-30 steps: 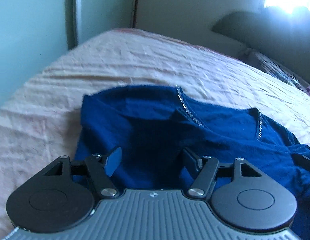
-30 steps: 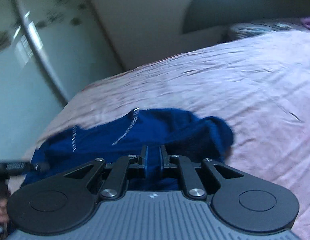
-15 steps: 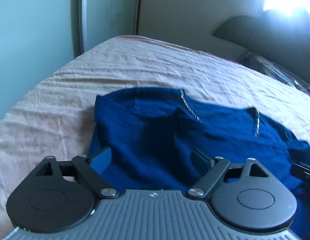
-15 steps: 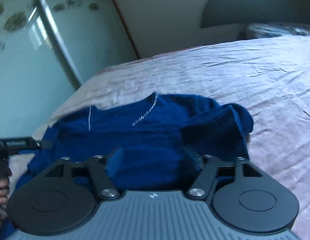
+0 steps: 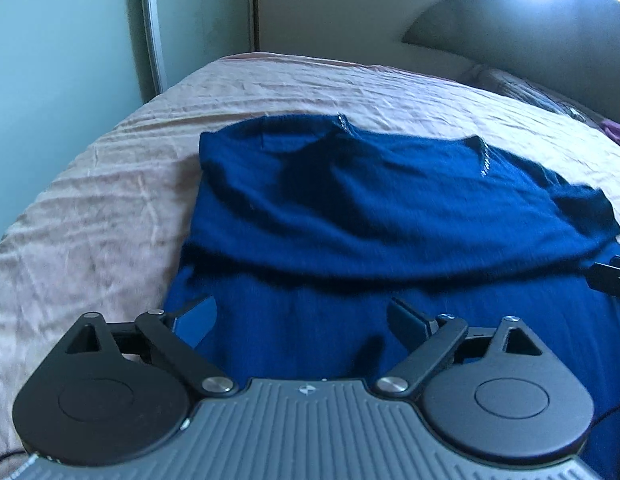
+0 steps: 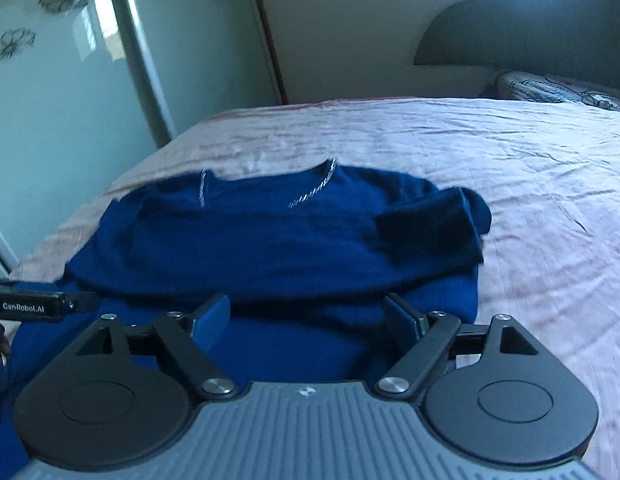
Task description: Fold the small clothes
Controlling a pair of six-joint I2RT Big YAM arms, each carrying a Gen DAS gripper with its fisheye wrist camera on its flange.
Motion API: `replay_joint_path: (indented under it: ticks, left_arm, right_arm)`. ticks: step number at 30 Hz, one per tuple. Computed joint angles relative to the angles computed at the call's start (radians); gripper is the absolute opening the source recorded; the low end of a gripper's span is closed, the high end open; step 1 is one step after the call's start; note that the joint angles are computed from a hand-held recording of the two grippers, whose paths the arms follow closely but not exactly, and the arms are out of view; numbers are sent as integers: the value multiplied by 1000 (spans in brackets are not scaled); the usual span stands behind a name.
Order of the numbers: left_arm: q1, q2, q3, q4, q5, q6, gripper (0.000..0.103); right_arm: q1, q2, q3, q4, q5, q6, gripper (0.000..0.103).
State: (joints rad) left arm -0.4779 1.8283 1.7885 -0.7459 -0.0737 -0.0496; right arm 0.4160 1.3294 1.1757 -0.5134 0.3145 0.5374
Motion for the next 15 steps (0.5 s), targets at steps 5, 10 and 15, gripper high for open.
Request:
replay_joint_path:
  ticks: [5, 10, 15]
  left_arm:
    - [-6, -69, -114, 44, -3, -22, 96]
    - [-14, -118, -187, 73, 3, -39, 98]
    - [-18, -160, -249, 90, 3, -51, 99]
  right_arm:
    - [57, -39, -34, -19, 44, 17, 90]
    - [97, -74, -72, -6, 35, 72, 92]
    - [145, -101, -98, -13, 57, 116, 92]
